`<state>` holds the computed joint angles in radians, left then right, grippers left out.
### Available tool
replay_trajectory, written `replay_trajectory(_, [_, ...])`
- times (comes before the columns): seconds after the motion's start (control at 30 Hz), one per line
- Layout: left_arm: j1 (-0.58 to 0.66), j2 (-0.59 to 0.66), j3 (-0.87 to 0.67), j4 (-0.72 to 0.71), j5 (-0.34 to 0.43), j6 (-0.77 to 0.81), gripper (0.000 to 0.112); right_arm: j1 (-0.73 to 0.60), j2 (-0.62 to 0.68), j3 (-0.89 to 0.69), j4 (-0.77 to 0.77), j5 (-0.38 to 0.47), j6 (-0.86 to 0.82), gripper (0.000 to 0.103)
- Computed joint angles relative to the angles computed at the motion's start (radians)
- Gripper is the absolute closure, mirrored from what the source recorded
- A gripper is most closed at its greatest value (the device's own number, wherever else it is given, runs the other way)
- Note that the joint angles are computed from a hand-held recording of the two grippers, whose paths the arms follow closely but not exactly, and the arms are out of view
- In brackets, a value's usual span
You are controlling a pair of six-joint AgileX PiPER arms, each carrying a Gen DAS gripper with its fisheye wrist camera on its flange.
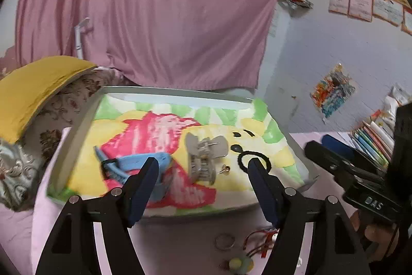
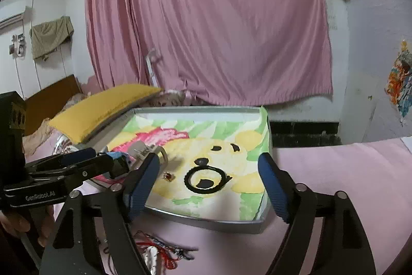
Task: Organize jewelry
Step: 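Withdraw both open tools from the tray back toward the remaining jewelry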
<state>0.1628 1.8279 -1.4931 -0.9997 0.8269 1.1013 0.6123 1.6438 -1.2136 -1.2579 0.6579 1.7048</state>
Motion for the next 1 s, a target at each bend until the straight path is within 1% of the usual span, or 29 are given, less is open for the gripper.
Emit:
replay_trajectory(0.03, [0.008,-0.017,0.023,-0.01,-0.017,0.011,0.04,0.012,-0.007,0.008,-0.021,0.015,0.023,0.021])
replay_trajectory(0.1, [0.027,-0.055,0.083,-0.064,-0.048,0.067,0.029,0.047,-0.024,0.033,-0.087,0.058,0.091,0.011])
replay_trajectory(0.13, [0.039,-0.072,0.11,-0.095,-0.056,0.099,0.027,0.06,-0.031,0.044,-0.113,0.073,0.118,0.01])
replay_trajectory(0.17, [0.052,-0.093,0.143,-0.133,-0.068,0.138,0.02,0.075,-0.041,0.06,-0.14,0.09,0.147,0.006])
replay_trajectory(0.2, [0.065,-0.115,0.178,-0.173,-0.08,0.179,0.015,0.093,-0.051,0.075,-0.167,0.108,0.176,0.004])
replay_trajectory(0.3, [0.111,-0.162,0.254,-0.28,-0.076,0.29,0.011,0.134,-0.07,0.102,-0.2,0.151,0.214,0.003])
replay_trajectory(0.43, [0.169,-0.206,0.329,-0.366,-0.047,0.393,0.01,0.182,-0.073,0.116,-0.201,0.203,0.214,0.003])
replay_trajectory(0.57, [0.229,-0.237,0.382,-0.396,-0.007,0.453,0.01,0.209,-0.106,0.152,-0.186,0.185,0.2,0.003])
replay_trajectory(0.67, [0.263,-0.261,0.427,-0.42,0.007,0.512,0.01,0.239,-0.114,0.166,-0.161,0.207,0.162,0.003])
replay_trajectory(0.8, [0.304,-0.277,0.458,-0.417,0.045,0.535,0.01,0.263,-0.13,0.183,-0.118,0.206,0.114,0.003])
replay_trajectory(0.87, [0.314,-0.286,0.473,-0.413,0.05,0.543,0.01,0.272,-0.14,0.189,-0.089,0.207,0.089,0.003])
replay_trajectory(1.0, [0.315,-0.283,0.465,-0.333,0.066,0.498,0.01,0.254,-0.153,0.191,0.016,0.162,-0.005,0.003])
